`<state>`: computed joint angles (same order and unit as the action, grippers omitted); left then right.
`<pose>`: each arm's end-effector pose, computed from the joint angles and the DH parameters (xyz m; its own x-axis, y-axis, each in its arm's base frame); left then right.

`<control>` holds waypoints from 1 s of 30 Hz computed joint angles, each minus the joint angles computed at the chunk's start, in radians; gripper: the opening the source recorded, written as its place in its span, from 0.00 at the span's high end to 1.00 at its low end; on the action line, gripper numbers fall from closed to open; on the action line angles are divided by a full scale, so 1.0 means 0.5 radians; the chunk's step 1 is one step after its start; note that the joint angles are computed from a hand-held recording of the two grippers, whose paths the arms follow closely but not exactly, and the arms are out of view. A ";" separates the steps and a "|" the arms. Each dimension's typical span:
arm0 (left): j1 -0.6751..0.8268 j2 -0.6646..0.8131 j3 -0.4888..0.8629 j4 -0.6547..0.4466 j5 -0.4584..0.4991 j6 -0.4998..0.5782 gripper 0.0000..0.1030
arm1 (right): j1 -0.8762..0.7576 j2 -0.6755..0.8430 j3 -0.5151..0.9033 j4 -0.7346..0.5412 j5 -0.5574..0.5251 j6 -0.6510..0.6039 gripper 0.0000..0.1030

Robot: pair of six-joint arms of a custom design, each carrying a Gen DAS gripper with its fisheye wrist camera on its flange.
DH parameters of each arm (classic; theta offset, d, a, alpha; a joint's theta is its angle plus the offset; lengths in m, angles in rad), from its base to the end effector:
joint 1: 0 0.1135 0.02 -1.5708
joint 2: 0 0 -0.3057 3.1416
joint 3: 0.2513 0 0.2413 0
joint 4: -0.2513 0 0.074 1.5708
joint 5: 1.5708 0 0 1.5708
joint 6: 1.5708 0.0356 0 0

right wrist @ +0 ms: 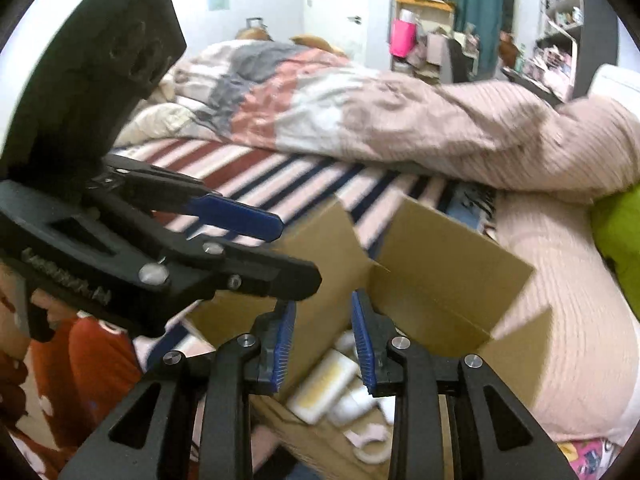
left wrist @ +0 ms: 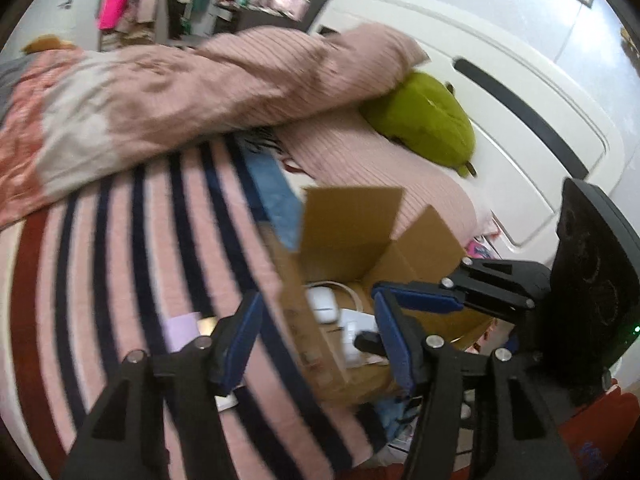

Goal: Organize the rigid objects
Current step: 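Grasp the lilac rectangular box with the right gripper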

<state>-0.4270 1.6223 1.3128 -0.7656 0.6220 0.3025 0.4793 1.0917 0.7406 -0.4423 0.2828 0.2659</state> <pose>0.2878 -0.1537 0.3142 -0.5889 0.5339 -0.6067 0.8006 0.4881 -0.3476 0.1777 0.0811 0.2836 -0.6809 -0.0695 -0.7290 -0.0935 0.9956 -0.0076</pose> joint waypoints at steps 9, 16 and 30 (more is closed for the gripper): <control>0.660 -0.025 -0.180 0.167 0.028 0.281 0.38 | 0.420 0.617 0.322 0.307 0.029 0.024 0.69; 1.005 0.267 -0.239 0.261 0.168 0.546 0.37 | 0.519 1.208 0.570 0.383 -0.024 0.176 0.61; 1.186 0.676 -0.127 0.274 0.334 0.518 0.35 | 0.258 1.620 0.489 0.548 0.317 0.734 0.41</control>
<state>0.1662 1.9603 1.2493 -0.6288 0.7891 0.5614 0.6084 1.9018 0.9853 -0.1684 0.4414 0.6330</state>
